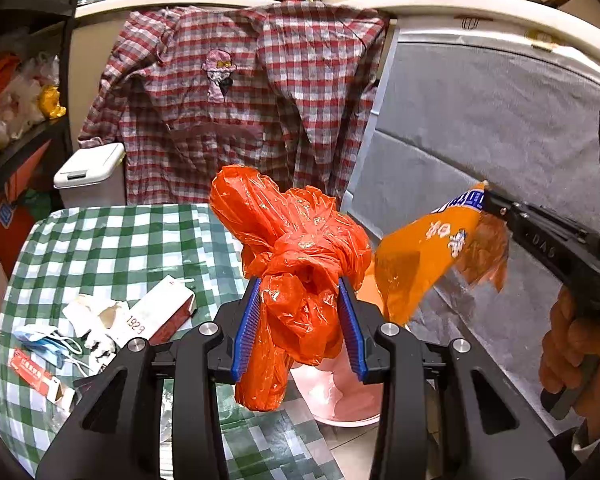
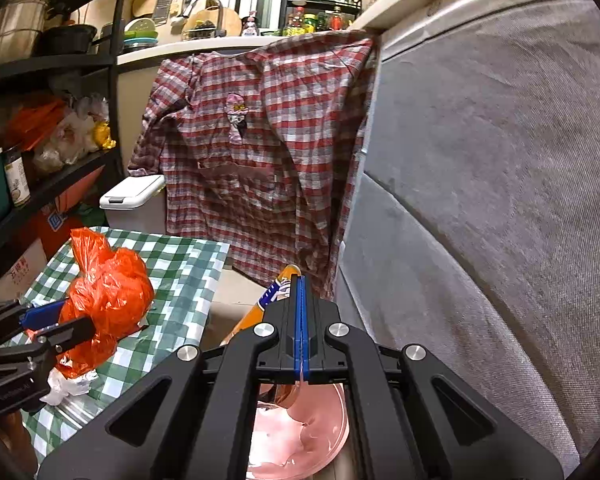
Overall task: Collect trash
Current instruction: 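Carry the orange bags over the pink bucket with both tools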
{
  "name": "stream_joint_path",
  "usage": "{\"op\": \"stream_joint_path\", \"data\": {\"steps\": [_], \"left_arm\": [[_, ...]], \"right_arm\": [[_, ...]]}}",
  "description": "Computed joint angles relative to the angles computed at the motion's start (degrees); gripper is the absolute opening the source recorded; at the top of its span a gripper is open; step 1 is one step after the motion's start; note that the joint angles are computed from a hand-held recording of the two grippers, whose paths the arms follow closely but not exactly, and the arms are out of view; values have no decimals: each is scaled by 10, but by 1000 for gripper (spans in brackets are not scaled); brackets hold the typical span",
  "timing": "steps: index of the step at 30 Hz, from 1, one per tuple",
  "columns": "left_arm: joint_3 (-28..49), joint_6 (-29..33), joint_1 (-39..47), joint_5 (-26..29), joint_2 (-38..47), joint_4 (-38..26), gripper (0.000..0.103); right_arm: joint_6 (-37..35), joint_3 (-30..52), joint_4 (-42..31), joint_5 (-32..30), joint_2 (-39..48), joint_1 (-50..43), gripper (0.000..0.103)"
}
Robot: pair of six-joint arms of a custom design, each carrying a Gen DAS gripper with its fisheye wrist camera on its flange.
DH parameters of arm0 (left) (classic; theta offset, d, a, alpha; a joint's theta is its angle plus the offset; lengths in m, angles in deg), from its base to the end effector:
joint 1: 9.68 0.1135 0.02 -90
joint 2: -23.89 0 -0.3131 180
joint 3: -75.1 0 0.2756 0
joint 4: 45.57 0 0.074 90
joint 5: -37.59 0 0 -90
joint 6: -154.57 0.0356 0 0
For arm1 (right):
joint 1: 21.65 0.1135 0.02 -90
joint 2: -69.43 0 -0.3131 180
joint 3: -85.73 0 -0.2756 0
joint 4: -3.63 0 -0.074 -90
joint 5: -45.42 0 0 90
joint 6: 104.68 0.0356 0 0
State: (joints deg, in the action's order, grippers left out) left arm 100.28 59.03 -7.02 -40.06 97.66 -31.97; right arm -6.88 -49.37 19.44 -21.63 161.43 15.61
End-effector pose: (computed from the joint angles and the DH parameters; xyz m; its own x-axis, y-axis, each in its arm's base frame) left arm 0.2040 0.0019 0.1450 -0.5827 -0.1215 -0.8036 0.0738 0.9768 -0.2012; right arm 0.2550 0.1765 0.1691 -0.4492 -0.1847 -0.8741 -0.2335 0.9687 -0.0847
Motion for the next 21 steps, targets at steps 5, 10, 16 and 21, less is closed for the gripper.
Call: {"op": "stream_joint_path", "data": {"steps": [5,10,16,21], "left_arm": [[6,-3,-18,-11,34,20,38],[13,-1,-35,-26,56,30,38],[26,-2,-48,-32,88,34,38],[36,-8,-65,-40,113,42,38]], "right_arm": [[9,-5,11,-9,8,-17,0],[9,1,16,-8,23,-20,0],[5,8,19,-8,38,-24,0],[11,15,15,-14,47,-32,0]]}}
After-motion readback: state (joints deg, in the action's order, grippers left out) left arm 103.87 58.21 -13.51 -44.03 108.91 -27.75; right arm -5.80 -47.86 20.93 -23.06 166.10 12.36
